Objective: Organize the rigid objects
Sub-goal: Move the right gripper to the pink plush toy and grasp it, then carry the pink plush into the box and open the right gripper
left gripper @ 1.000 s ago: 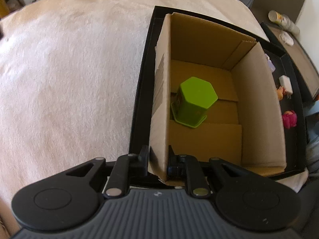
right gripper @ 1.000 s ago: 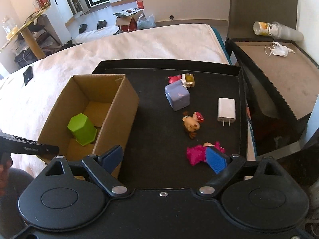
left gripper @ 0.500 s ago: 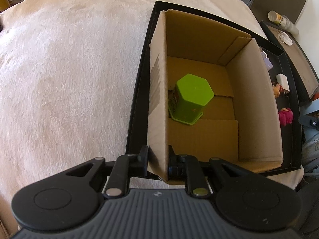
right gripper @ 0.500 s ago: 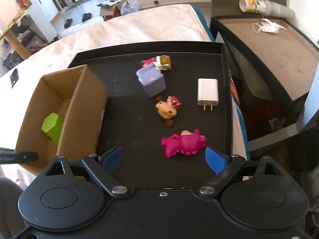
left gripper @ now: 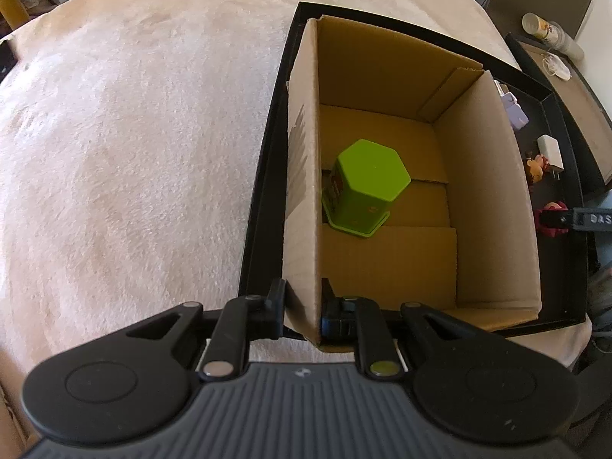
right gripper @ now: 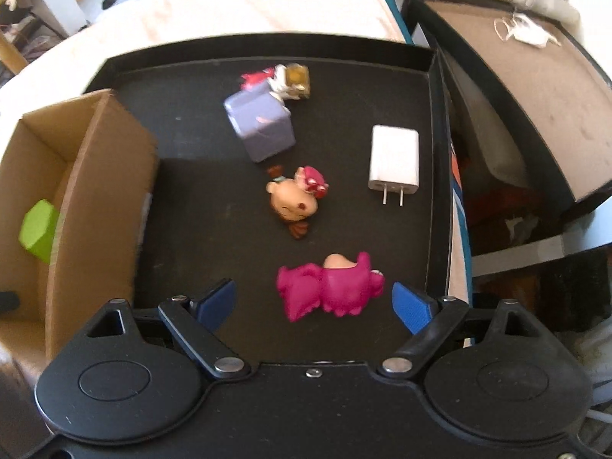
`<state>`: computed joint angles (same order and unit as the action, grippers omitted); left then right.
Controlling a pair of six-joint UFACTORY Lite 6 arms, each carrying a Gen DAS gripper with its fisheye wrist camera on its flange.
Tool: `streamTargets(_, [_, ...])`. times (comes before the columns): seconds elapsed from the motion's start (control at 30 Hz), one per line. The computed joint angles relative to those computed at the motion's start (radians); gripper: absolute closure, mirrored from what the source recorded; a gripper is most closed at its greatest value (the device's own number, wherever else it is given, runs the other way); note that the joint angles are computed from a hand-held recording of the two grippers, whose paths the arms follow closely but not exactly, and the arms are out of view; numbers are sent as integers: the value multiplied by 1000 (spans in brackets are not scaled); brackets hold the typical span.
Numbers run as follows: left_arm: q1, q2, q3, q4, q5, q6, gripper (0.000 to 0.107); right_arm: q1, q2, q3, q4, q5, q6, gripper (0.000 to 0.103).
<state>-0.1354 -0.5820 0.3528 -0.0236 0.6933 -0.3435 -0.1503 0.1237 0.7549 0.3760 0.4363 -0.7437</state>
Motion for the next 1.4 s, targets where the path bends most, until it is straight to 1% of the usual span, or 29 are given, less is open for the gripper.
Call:
streamTargets(0.13, [1,-10,11,2,16,-8,92,9,40,2,17,-37,-5,17])
streamTargets(0.17, [-1,-9,13,4,18,-11,92,20,36,-6,-3,-46,5,20])
streamTargets(0.23, [-6,5,21,12,19,-19,92,28,25,-25,-49,-64,24,33])
streamTargets(0.27, [-9,11,25,14,20,-24,93,22,26,-23,-51,-61,21,36])
streamTargets(0.33, [-10,15,26,11,17,-19,93,-4,17,-22,-8,-54,-28,36])
streamTargets(0.5, [7,0,5,-9,3,10,93,-25,-38,-43,22,-26,-84,37])
streamTargets(0.67, [69,-34,-9,-83,14,85,92,-6,-125,-44,8,38,-68,37])
streamTargets(0.8, [-18,-12,17,-32,11,-22,92,35,-200,-26,-26,99,-10,37])
streamTargets(1.03, [-85,25,27,-2,-25,-122,92,142,-298,2,-78,162,118,37])
streamTargets(1.23, [-78,17,30,-8,-29,-146,92,257,-330,30,-112,186,237,37])
streamTargets(1.33, [-39,34,43,-34,-26,-141,92,327,-327,40,-122,187,293,37])
streamTargets(1.4, [-36,64,76,-5,-10,-200,92,371,-324,45,-134,184,333,37])
